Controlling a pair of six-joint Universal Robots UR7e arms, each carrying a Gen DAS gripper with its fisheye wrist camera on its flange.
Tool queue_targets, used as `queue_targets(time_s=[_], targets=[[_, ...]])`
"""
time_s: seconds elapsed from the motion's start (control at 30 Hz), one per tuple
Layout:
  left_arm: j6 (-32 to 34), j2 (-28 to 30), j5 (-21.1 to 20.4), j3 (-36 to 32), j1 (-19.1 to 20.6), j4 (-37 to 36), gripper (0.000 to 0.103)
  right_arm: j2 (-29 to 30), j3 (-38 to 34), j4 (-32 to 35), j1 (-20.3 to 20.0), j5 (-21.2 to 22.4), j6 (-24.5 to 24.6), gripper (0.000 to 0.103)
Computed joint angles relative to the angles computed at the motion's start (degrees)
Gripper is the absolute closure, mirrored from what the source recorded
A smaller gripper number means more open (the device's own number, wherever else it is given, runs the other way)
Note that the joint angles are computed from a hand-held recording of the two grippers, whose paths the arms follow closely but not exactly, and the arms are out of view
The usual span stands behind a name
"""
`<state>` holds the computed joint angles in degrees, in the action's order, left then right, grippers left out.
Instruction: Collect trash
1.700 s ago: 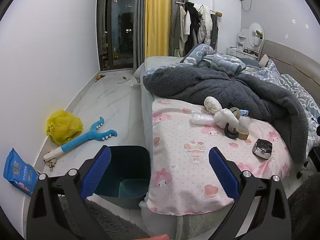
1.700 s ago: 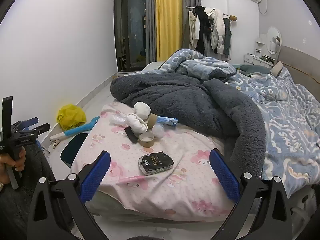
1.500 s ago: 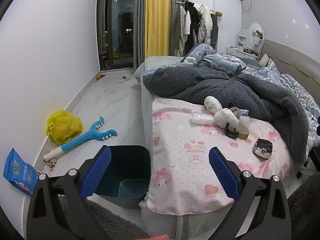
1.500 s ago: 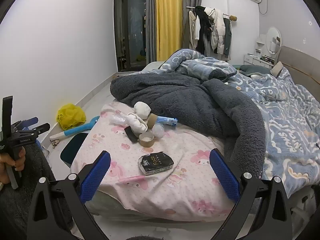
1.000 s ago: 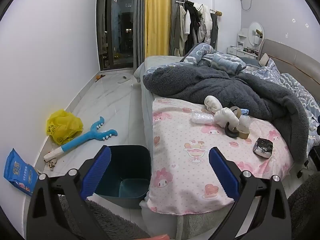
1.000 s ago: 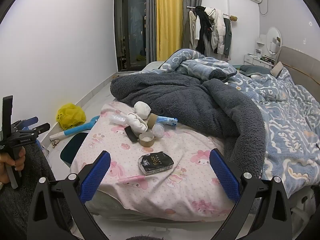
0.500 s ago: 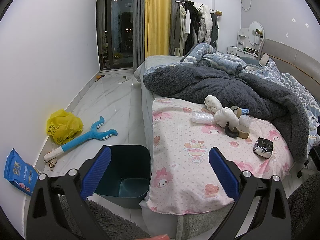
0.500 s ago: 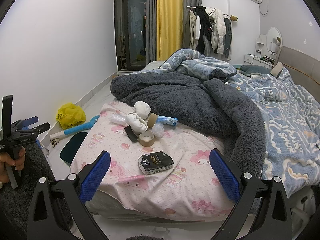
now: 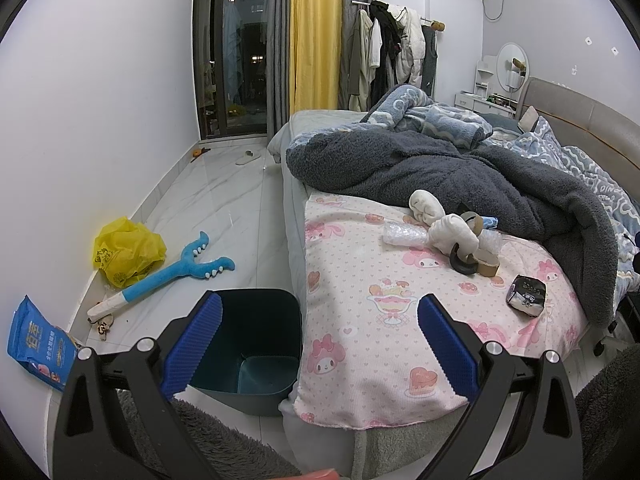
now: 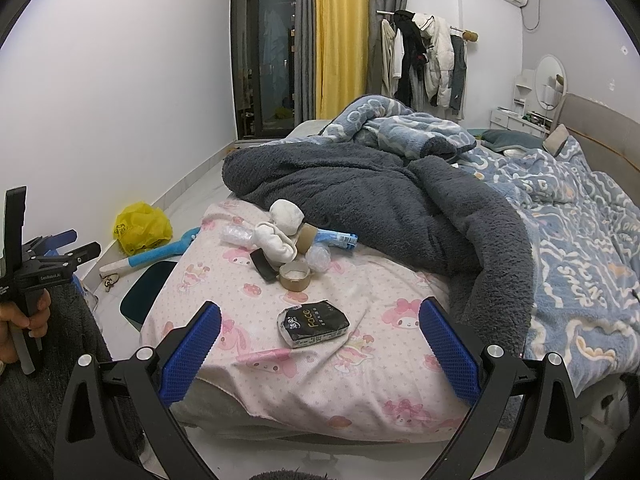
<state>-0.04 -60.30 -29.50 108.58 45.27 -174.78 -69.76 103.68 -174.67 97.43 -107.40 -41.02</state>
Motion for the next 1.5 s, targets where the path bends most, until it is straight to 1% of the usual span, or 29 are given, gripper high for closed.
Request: queue_targets(time_s=[0.57, 0.7, 0.77, 0.8, 0.83, 0.87, 0.93, 1.0, 1.13, 1.2, 1.37, 1.5], targets=[[-0.1, 0.0, 0.1, -0.1, 0.0, 0.3, 0.003, 0.0, -0.1, 0.1, 0.0, 0.0, 0.1, 0.003], [0.7, 0.1, 0.8, 0.0, -0.1, 0.0, 0.003, -0.8, 0.5, 0.0, -0.5, 0.7, -0.1, 0.003], [1.9, 0.2, -0.2, 0.1, 0.5, -1.1, 0.003, -0.7, 0.1, 0.8, -0.6, 1.2, -0.1, 0.003], [1.6, 0.2, -0.4, 0.0, 0.6, -0.6, 0.003, -0.9, 0.2, 0.8, -0.6, 1.4, -0.2, 0.003], [1.2, 1.0, -1.3, -1.2, 0.8, 0.3, 0.003, -1.0, 0.4, 0.6, -0.5, 1.5, -0.3, 0.003], [1.1, 0.8, -2.3, -0.9, 0.9, 0.2, 0.003, -0.9, 0.6, 0.2, -0.5, 1.6, -0.5, 0.003], [3.2, 1.0, -3.9, -0.5, 1.0, -2.3, 0.004, -0.3, 0.2, 0.9, -0.1, 1.4, -1.3, 0.003], [5.8, 1.8, -4.6, -0.5, 1.1, -5.1, 0.004, 0.6, -1.0, 1.6, 0.0, 0.5, -2.7, 0.003], [8.3, 2.2, -6.9, -1.0, 1.6, -8.2, 0.004, 2.2, -2.4, 3.8, 0.5, -0.2, -4.0, 0.003], [8.7, 2.4, -7.3, -1.7, 2.0, -7.6, 0.004, 3.0, -3.2, 4.5, 0.5, 0.1, -4.4, 0.003], [6.7, 2.5, -10.5, -4.1, 3.7, -1.8, 0.004, 5.6, -5.7, 6.2, 0.2, 0.3, -4.3, 0.003], [7.6, 3.5, -12.0, -6.0, 4.7, -0.3, 0.005, 8.2, -8.3, 8.9, -0.2, 0.1, -4.9, 0.003]])
